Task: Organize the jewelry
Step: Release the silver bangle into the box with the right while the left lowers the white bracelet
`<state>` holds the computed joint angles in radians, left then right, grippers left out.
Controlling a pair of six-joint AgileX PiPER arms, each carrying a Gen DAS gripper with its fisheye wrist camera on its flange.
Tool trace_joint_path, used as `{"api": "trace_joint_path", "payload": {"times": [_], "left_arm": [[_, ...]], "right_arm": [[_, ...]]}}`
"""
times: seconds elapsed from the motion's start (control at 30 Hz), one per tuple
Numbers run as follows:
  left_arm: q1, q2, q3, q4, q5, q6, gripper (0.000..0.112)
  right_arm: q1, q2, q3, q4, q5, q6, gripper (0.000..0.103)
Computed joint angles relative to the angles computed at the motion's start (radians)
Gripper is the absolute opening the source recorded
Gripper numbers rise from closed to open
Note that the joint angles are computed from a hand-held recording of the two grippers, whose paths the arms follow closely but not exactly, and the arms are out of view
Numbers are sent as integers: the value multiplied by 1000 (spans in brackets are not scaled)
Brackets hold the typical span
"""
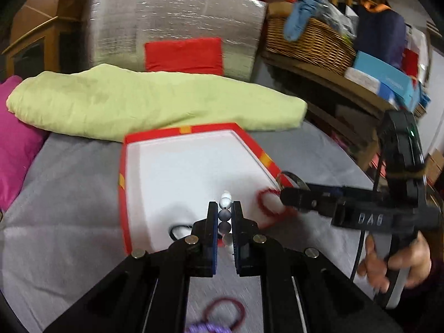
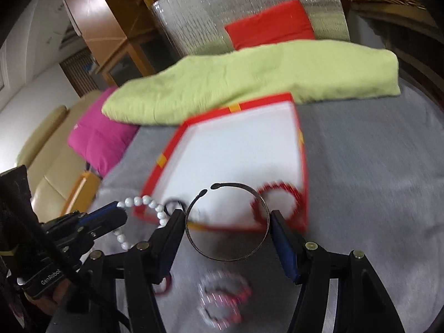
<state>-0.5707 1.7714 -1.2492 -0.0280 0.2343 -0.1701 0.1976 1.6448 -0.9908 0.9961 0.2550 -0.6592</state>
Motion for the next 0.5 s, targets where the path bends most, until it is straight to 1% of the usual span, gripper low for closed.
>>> {"api": "trace_joint_path", "payload": {"times": [0.07, 0.2, 0.27, 0.37, 0.4, 0.5], "left_arm": [[7, 43, -50, 129, 16, -138, 9], [20, 131, -157, 312, 72, -328, 9], [30, 158, -187, 365, 82, -378, 9], [45, 187, -222, 364, 89, -388, 9], [44, 192, -225, 382, 92, -402, 9], [25, 196, -224, 514, 115, -507, 9]], "right_arm": [[18, 53, -53, -80, -22, 99, 65], [20, 150, -144, -89, -13, 164, 65], [31, 173, -170, -112, -19, 203, 65], [37, 212, -209, -100, -30, 221, 65], [39, 228, -226, -94, -33, 226, 65], [42, 264, -255, -58, -41, 216, 65]]}}
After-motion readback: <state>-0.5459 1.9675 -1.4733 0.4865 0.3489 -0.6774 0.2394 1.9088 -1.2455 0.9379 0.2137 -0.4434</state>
